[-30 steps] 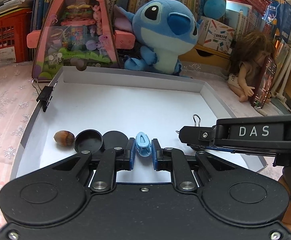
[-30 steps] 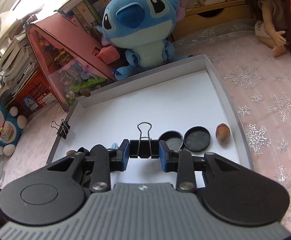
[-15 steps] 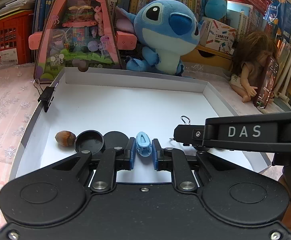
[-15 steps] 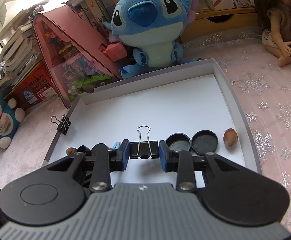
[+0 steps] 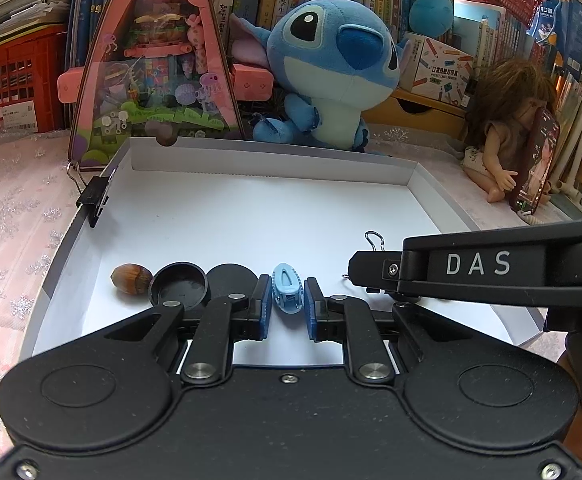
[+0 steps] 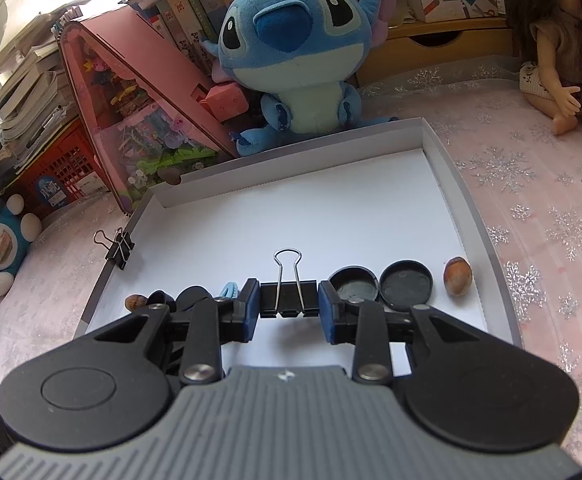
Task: Organize rigid objects
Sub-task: 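Lower the clips into the white box beside the lids and open both grippers, then move both open grippers back toward the remaining objects on the cloth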
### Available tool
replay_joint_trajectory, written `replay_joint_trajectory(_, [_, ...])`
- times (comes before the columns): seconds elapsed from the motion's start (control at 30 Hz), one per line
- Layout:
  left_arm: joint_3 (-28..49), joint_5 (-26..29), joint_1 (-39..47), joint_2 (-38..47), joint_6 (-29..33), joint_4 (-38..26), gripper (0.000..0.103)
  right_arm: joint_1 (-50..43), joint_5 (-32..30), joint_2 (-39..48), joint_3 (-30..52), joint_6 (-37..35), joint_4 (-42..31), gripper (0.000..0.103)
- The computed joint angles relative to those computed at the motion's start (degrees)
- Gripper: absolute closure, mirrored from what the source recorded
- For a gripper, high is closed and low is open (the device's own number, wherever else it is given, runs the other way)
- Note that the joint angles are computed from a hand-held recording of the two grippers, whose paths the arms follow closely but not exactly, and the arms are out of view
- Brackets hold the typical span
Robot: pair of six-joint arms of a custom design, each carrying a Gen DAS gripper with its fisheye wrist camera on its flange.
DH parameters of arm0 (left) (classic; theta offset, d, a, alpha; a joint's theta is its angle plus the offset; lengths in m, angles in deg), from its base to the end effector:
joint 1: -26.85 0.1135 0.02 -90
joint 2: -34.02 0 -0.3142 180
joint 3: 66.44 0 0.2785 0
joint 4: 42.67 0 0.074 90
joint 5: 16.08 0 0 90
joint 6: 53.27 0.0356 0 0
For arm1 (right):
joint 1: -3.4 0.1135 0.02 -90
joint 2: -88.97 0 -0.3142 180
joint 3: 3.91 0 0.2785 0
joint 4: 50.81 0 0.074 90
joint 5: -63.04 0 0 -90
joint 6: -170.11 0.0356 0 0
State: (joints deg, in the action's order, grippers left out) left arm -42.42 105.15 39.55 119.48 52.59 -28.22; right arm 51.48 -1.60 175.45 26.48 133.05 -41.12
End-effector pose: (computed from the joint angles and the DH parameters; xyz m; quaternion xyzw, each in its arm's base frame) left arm 0.1987 0.0259 0.1057 0.1233 0.8930 -0.1556 0.4039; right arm 0.1645 0.1604 0.1191 0.1199 0.9016 0.1500 0.3877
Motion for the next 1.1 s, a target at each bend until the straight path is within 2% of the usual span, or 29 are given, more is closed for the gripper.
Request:
replay_joint_trajectory(0.33, [-0.19,-1.25,-0.92,-0.26,0.11,0.38,0.086,0.57,0.65,0.23,1.17,0.16,-2.33,0.065])
replay_joint_trajectory(0.43, [-0.17,-1.53,-1.22,-0.51,0.06,0.16,0.086,0.68,0.72,0.01,1.29,0.20,-2.75,0.063])
replay_joint_trajectory(0.5, [-0.05,-1.62,-1.38,-0.81,0.10,-0.43,0.085,0.84,0.65,-0.50,0.74,0.40,-2.06,0.059])
replay_joint_trajectory(0.63, [0.25,-1.65,-1.73,-2.50,1.05,-3.15,0.068,1.65,1.58,-1.68,0.61,0.84,-3.01,0.054])
replay_joint_trajectory(0.77, [0.02,-2.20,-2.00,-4.18,1.17,-4.57,0.060,2.72,3.17,-3.32,0.63,1.08,-4.71,0.046])
replay_joint_trajectory(0.9, [0.09,-1.41,-0.92,-5.85,1.73,-6.49,0.056,3.67,4.48,-5.26,0.02,1.71,-5.62,0.044])
replay_joint_trajectory(1.1, [0.14,-0.55,1.02,-10.68,3.30,-11.21,0.051,5.26,6.70,-8.07,-0.90,3.04,-8.12,0.035])
